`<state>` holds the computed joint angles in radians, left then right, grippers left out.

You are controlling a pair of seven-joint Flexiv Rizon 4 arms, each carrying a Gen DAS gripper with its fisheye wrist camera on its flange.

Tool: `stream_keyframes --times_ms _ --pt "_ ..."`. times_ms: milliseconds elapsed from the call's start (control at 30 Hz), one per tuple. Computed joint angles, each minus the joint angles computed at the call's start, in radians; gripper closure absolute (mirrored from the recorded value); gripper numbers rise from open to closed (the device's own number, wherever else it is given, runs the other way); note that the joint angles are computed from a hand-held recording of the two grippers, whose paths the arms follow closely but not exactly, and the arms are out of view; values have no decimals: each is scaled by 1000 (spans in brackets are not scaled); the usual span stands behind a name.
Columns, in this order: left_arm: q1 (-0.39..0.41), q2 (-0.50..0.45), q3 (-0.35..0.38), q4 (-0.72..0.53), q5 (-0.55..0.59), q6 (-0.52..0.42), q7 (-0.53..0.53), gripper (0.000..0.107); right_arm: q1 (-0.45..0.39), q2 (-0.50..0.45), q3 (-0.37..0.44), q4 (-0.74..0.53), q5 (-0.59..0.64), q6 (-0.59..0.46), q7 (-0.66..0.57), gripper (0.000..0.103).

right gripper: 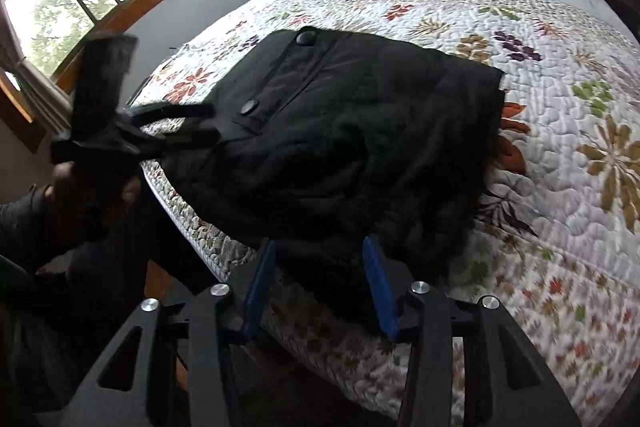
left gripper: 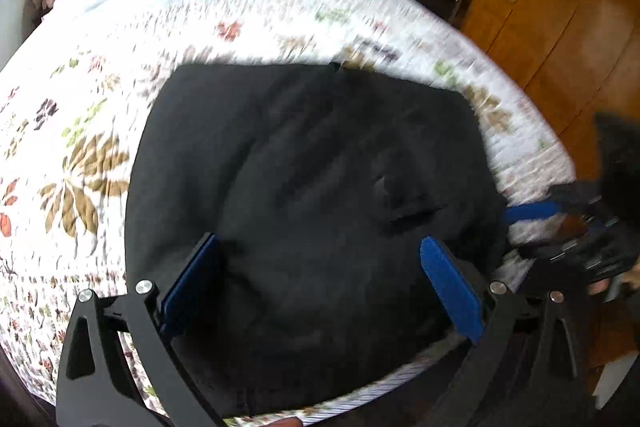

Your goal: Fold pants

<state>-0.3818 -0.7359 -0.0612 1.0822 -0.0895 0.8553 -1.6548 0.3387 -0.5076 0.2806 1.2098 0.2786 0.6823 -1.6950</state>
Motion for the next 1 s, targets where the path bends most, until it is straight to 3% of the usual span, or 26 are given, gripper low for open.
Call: stream_keyframes --times_ms 167,267,433,667,800,1000 --pt "-8 19 4 19 27 18 27 8 34 20 -9 -8 -28 73 54 51" --pt "16 62 -12 93 -10 103 14 8 61 -7 -21 -34 -69 31 94 50" --pt "87 136 -52 206 -95 149 48 7 60 5 -34 19 -102 -22 188 51" --pt "158 177 -26 279 -144 153 83 7 3 35 -20 0 -28 -25 210 20" --pt "124 166 58 230 -31 133 37 7 -46 32 -19 -18 69 15 278 14" --pt "60 160 134 156 164 104 -30 7 -47 -25 -21 -97 72 0 317 7"
